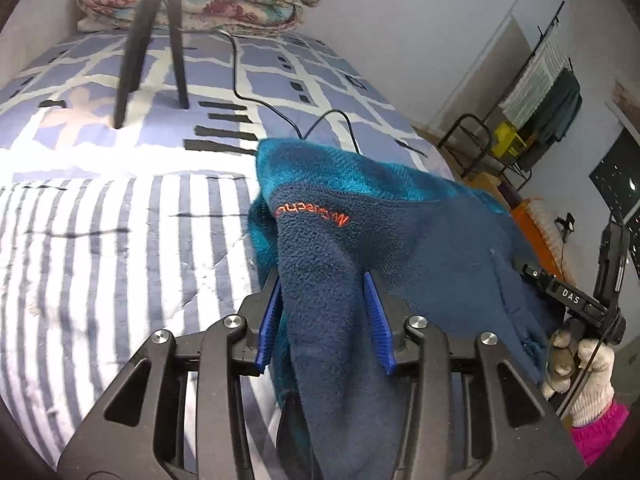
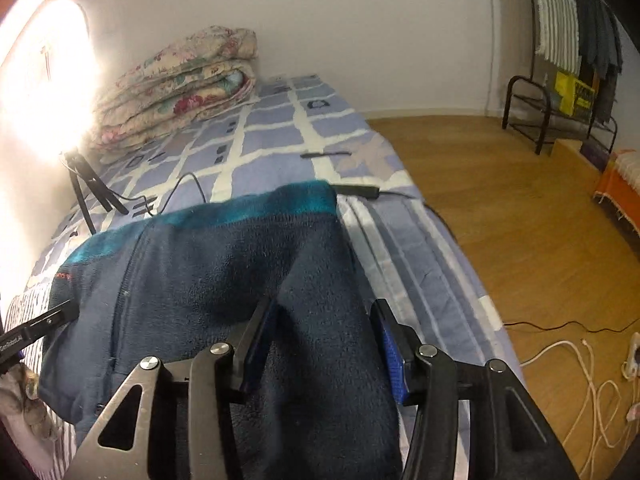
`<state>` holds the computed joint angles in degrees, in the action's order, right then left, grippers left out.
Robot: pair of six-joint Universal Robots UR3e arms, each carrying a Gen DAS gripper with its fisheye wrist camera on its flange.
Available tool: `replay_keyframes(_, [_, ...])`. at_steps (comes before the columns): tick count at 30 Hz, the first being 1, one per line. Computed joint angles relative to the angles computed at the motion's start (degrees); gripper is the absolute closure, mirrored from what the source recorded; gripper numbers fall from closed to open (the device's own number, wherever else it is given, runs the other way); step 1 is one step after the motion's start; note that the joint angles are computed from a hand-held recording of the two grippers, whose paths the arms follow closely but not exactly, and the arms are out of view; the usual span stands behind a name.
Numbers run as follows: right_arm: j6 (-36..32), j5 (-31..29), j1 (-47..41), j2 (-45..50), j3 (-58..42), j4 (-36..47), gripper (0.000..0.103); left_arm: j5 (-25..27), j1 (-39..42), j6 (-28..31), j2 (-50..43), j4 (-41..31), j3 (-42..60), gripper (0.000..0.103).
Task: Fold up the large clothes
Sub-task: 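Lower the folded shirt onto the quilt and open both tools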
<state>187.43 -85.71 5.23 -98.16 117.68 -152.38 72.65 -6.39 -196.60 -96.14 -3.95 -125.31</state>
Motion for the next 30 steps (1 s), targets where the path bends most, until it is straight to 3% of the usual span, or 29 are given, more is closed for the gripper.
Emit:
replay_keyframes(4, [1.79,0.24,0.70,-5.75,-0.57,4.15,0.053,2.01,-1.42,0.95,6.98,-5.62,-0.73,0.061])
replay_keyframes(10, [3.62,-0.83,4.21,-15.67,-6.11,17.01,0.053,5.70,-5.91,0.56,23.88,-20.26,-0.48,0.061])
replay_keyframes(16, [9.19,-7.55,14.60,-23.42,-16.60,32.82,0.053,12.55,-16.29,-4.61,38.34,-38.05,6.69,0.061])
replay_keyframes(19, [14.40,-17.06,26.16,-22.22,-24.44,39.57,0.053,20.86,-26.55,-9.56,40.38,-45.37,13.17,0.061])
replay_keyframes(23, [26.93,-31.99,47.73,-17.19,-36.98,50.34,0.053,38.97,-47.94,-20.43,37.97,-53.64,22.70,0.061])
replay_keyframes(26, [40.17,-44.50,64.61,-10.35,-48.05,62.08,0.053,53.15,-65.54,-31.88,33.61,-62.45,30.83,0.061])
replay_keyframes(30, [59.99,-54.64,81.65,-0.36,-65.05,83.49,0.053,69.35,-87.70,-53.49,24.23,-83.95,46.29,0.061])
